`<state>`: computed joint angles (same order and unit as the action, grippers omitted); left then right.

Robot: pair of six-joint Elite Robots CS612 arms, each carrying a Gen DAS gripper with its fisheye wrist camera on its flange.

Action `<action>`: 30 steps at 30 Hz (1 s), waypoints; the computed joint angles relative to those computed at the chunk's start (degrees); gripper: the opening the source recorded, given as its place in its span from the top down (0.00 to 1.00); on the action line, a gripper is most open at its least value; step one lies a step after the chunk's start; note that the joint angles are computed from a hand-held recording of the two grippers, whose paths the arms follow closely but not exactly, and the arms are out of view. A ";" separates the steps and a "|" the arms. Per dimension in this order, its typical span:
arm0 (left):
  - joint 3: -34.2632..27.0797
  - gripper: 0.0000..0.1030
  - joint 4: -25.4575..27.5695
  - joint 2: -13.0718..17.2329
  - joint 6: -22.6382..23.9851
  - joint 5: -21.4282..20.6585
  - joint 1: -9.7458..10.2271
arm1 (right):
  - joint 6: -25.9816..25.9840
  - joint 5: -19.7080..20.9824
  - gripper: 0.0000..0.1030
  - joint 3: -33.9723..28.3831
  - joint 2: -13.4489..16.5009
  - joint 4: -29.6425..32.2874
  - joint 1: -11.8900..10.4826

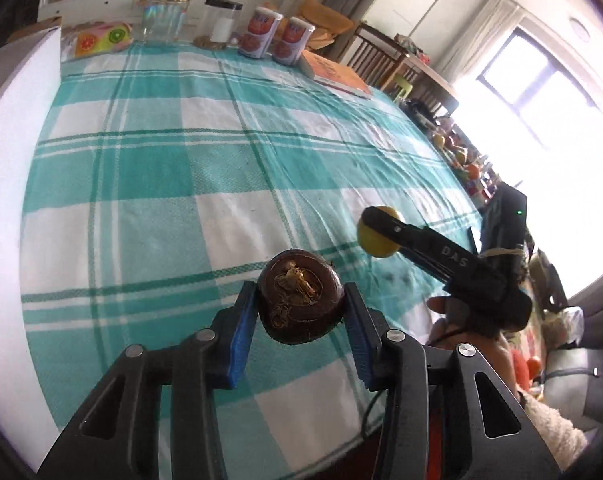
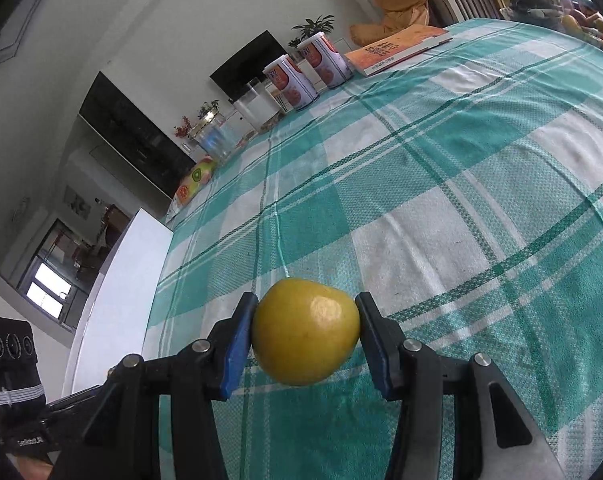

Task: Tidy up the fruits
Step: 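Carry both fruits into the white box and open both tools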

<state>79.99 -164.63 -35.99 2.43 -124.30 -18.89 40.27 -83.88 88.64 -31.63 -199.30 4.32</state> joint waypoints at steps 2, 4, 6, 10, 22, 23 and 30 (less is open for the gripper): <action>3.05 0.58 -2.67 -2.55 -1.29 -2.45 1.77 | -0.83 2.31 0.52 -0.94 -0.01 2.03 0.55; 5.20 0.58 -6.58 -4.40 -4.01 -2.44 3.64 | -0.75 7.15 0.52 -2.73 0.32 3.76 1.13; 5.76 0.57 -9.12 -5.29 -7.62 -1.09 5.61 | -2.49 11.80 0.52 -5.61 0.64 6.00 2.15; 3.98 0.57 -7.89 -5.28 -9.67 10.61 8.02 | -11.79 19.70 0.52 -14.16 1.16 13.42 5.06; -6.12 0.49 9.02 0.51 -10.64 29.18 9.35 | -34.48 13.95 0.51 -44.63 10.74 52.20 12.82; -5.65 0.40 8.06 0.31 -10.98 29.56 9.31 | -33.99 13.67 0.51 -46.97 12.03 53.25 12.90; 1.24 0.18 -7.22 -2.35 -12.57 36.63 8.59 | -29.84 13.90 0.27 -44.89 11.13 43.45 12.64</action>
<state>81.23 -171.85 -38.34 -10.15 -87.67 -10.29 10.43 -69.97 43.75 -20.50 -155.85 16.97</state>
